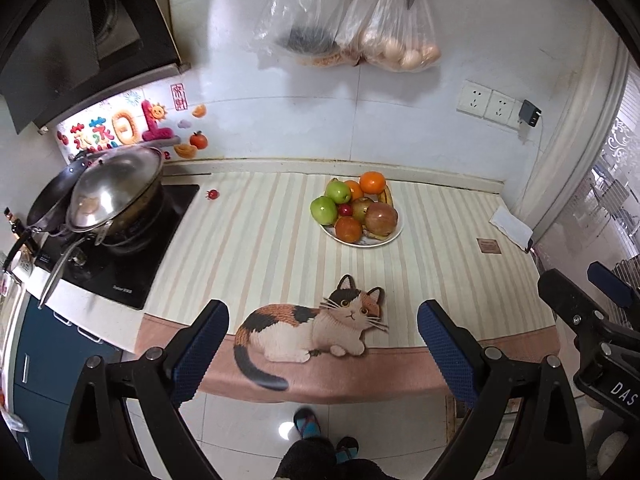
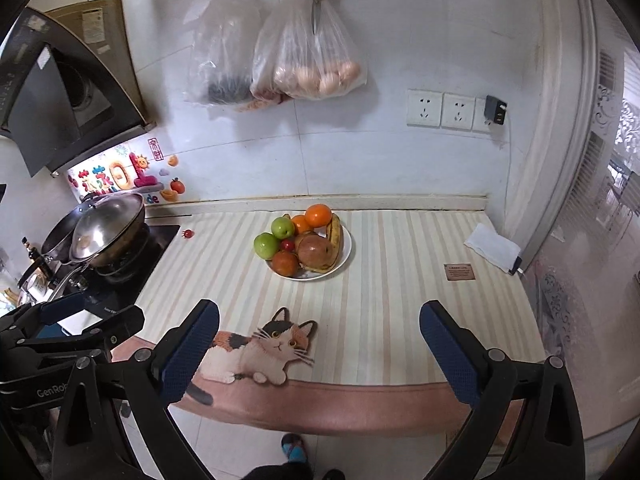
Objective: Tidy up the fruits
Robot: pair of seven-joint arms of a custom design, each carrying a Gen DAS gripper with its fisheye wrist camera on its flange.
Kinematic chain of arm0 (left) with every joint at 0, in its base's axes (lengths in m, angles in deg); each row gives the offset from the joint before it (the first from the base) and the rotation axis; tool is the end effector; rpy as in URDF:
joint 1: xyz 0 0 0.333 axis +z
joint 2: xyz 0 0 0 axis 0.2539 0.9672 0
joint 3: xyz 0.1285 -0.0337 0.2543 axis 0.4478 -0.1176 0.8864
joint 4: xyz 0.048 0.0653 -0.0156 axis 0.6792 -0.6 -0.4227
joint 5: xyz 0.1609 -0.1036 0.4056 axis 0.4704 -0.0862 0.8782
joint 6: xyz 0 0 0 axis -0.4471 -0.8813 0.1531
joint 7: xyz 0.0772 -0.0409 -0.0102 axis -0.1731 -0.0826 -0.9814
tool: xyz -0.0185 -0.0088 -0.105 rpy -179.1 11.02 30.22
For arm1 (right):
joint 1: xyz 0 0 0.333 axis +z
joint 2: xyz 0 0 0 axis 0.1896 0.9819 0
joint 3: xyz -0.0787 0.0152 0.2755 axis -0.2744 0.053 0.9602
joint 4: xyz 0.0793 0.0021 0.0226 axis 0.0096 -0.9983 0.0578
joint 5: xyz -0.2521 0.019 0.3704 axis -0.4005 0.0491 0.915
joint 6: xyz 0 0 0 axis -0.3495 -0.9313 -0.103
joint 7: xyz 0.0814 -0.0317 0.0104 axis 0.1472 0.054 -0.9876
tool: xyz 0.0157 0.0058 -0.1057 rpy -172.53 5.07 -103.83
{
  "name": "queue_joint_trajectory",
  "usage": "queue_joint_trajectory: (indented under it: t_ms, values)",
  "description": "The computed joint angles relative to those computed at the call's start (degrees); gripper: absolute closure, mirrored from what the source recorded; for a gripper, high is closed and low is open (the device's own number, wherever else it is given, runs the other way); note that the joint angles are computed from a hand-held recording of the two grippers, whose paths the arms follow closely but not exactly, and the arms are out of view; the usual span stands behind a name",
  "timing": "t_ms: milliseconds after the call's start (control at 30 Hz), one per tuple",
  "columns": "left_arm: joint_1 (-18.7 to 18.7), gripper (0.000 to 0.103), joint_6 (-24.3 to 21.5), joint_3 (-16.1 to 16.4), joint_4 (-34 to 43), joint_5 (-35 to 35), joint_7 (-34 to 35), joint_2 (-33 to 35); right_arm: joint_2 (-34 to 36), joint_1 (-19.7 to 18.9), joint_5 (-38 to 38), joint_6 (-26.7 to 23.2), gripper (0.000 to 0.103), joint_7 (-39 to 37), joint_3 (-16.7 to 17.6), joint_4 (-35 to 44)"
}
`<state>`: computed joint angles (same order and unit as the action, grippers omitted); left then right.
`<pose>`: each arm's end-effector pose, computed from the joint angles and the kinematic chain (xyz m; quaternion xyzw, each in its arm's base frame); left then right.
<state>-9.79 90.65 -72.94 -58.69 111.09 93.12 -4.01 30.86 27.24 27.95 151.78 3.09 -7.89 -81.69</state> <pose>0.6655 -0.3412 0.6403 -0.7738 0.5431 -0.2152 0.2450 0.6858 0.2474 0.6742 -0.7572 0.5161 -0.1992 0.3473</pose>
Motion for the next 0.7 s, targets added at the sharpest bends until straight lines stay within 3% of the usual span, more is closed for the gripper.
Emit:
queue_joint_trajectory:
  t_ms: [333, 700]
  values:
    - [0.34, 0.006, 2.36, -1.67, -9.02, 4.54, -2.30, -8.67, -11.56, -0.26, 2.07, 2.79, 0.000, 1.21, 0.16, -12.19]
    - [3.19, 0.006, 4.35, -3.60, -15.30, 3.87, -2.27, -13.12, -12.50, 0.62, 1.22, 3.12, 0.000, 3.20, 0.58, -13.62]
